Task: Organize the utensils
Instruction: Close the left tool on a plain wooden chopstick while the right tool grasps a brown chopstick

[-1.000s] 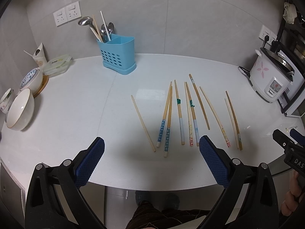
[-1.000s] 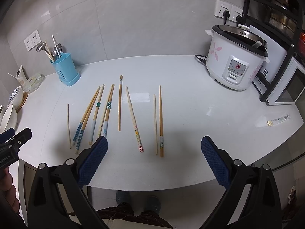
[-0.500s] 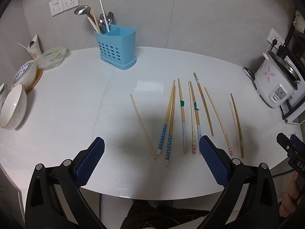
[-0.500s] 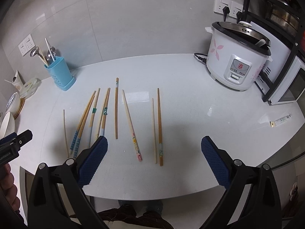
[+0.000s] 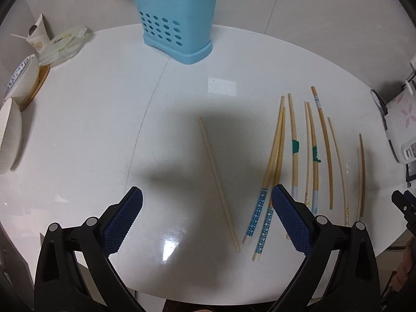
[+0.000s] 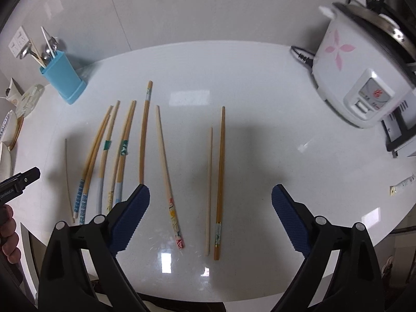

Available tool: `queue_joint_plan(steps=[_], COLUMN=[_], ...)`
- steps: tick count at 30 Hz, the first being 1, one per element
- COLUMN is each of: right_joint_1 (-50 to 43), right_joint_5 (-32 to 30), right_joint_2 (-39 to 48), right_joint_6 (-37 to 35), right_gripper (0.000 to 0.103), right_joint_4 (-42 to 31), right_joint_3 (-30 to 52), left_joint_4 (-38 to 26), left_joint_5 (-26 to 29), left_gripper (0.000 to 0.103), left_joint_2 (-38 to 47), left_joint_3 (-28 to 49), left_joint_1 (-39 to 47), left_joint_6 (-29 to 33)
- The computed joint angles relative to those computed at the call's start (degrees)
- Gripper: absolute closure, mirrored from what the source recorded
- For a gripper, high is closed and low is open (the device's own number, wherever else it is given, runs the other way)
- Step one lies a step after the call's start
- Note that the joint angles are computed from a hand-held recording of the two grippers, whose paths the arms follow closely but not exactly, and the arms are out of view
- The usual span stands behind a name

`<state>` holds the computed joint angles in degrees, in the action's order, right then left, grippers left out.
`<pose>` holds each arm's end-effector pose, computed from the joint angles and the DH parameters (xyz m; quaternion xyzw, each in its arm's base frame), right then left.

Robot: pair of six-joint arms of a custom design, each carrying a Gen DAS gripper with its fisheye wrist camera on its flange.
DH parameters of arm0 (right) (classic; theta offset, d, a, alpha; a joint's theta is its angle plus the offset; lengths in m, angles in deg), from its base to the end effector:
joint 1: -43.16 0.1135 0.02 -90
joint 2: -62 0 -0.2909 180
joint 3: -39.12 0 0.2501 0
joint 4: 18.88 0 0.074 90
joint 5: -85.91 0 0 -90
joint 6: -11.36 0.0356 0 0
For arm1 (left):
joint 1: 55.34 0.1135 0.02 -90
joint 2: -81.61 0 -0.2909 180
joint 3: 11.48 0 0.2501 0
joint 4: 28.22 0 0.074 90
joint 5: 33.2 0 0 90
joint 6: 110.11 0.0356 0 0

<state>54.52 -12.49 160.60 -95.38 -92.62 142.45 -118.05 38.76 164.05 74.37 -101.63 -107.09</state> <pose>0.3440 0.0744 0.3198 -0.2510 0.9481 0.0634 0.1848 0.1725 -0.1645 0.3091 -0.3478 0.9239 0.0338 0.1561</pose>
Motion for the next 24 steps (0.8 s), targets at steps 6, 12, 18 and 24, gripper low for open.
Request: queue_joint_plan(steps=[6,12,18,24], right_joint_1=[0.9,0.8,0.4,0.0], right_joint_5=[1.7,2.8,3.5,3.8], right_joint_2=[9.1,16.3,21.9,25.3], right_joint_6=[1.1,2.0,2.8,3.0], right_gripper=[0.03,0.046,0.06,0.07], right_joint_4=[-3.6,-7.9,-12.0,-13.4], right_joint_3=[5.9,11.6,17.1,20.6], left_joint_4=[7.0,10.8,12.8,14.7], left_joint_5=[5.0,9.3,12.2,15.7], left_gripper=[0.01,0.015,0.021,0.03], left_joint_2=[0.3,0.9,2.6,4.0], left_joint_3=[-6.2,-9.5,-10.5,-11.4], left_joint_1=[6.9,11.6,14.7,17.7], left_joint_6=[4.9,8.2,11.0,13.1])
